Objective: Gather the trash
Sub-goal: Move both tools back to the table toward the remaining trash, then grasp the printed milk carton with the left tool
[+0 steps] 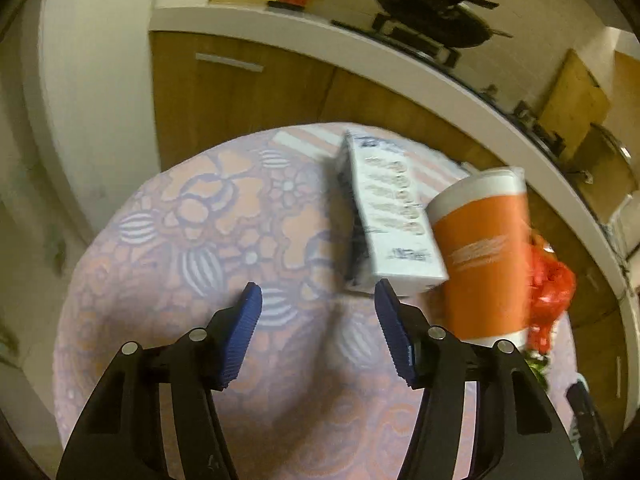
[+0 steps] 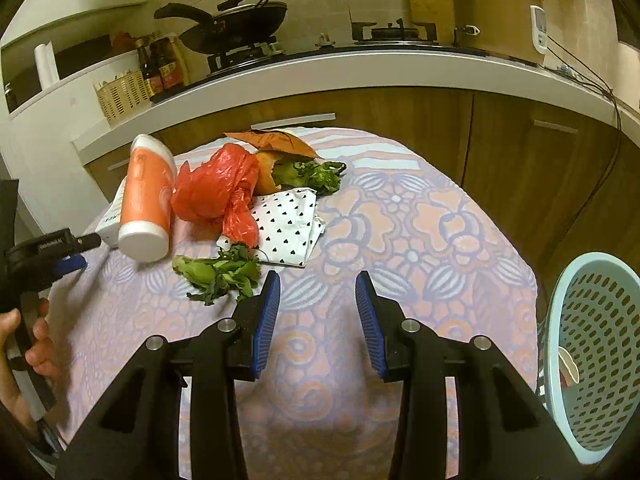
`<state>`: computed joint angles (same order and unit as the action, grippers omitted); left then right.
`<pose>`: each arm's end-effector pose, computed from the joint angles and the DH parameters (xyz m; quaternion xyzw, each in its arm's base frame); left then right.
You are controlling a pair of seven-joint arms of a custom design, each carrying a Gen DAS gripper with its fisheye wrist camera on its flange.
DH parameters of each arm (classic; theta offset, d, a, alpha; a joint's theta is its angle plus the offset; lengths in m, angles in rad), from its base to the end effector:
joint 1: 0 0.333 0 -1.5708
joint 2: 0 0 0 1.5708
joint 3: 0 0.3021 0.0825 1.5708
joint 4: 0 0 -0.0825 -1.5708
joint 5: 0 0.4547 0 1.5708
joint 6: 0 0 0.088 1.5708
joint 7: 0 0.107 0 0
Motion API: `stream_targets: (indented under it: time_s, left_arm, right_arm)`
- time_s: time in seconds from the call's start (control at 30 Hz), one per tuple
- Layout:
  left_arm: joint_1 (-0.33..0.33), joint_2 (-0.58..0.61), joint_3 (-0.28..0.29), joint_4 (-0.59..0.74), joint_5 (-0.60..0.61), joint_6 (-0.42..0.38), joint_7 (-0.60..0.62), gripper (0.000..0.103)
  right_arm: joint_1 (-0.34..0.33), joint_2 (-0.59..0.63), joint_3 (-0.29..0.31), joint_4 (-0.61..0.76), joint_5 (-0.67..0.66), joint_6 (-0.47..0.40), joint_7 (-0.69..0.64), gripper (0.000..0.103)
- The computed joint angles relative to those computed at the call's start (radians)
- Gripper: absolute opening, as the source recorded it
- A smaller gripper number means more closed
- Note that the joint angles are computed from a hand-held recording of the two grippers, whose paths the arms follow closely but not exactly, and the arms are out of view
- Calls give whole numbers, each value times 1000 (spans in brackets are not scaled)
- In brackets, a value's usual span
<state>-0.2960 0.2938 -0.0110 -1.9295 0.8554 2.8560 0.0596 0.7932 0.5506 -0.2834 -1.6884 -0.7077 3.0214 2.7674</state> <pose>0.6557 -0.2505 0.3388 -0.7885 0.4932 -0.3102 0.1968 0.6272 0.4378 0.3092 -0.6708 0.6143 -0.2042 0.3617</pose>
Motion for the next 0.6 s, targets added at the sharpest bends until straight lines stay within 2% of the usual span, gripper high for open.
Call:
stream_targets:
  time_s: [0.1, 0.13, 0.17, 0.2, 0.23, 0.3, 0.37, 0.4, 0.43, 0.47, 0.6]
  left_arm:
    - [20, 38, -31, 46, -67, 72, 101, 75]
    - [17, 42, -25, 48, -82, 83, 128, 75]
    - [22, 43, -37, 54, -62, 62, 127, 75]
    - [-8, 67, -19, 94, -98, 14, 197, 75]
    - [-24, 86, -12, 128, -97, -42, 218, 74]
    - [-6, 133, -31, 183, -154, -72, 297, 65]
    - [10, 157, -44, 200, -223, -44, 352, 65]
    - [-1, 166, -33, 211, -235, -48, 359, 64]
    - [-26, 172, -6, 221, -216, -51, 344, 64]
    - [-42, 175, 12, 225, -205, -53, 334, 57]
    - [-70, 155, 55, 188, -173, 5, 292, 53]
  right_arm:
    - [-5, 1, 7, 2, 4, -3, -12, 36]
    - [-5, 1, 8, 2, 5, -4, -14, 36]
    - [-5, 1, 8, 2, 6, -4, -16, 36]
    - [-4, 1, 8, 2, 6, -5, -16, 36]
    - [-5, 1, 9, 3, 7, -7, -18, 36]
    - [-7, 1, 13, 3, 10, -9, -22, 36]
    - [-22, 3, 30, 6, 23, -11, -42, 36]
    - [-25, 4, 33, 9, 28, -16, -48, 36]
    - [-28, 6, 38, 12, 34, -24, -56, 36]
    - [-26, 6, 38, 14, 34, -27, -59, 36]
    - [-37, 7, 66, 30, 41, -57, -109, 36]
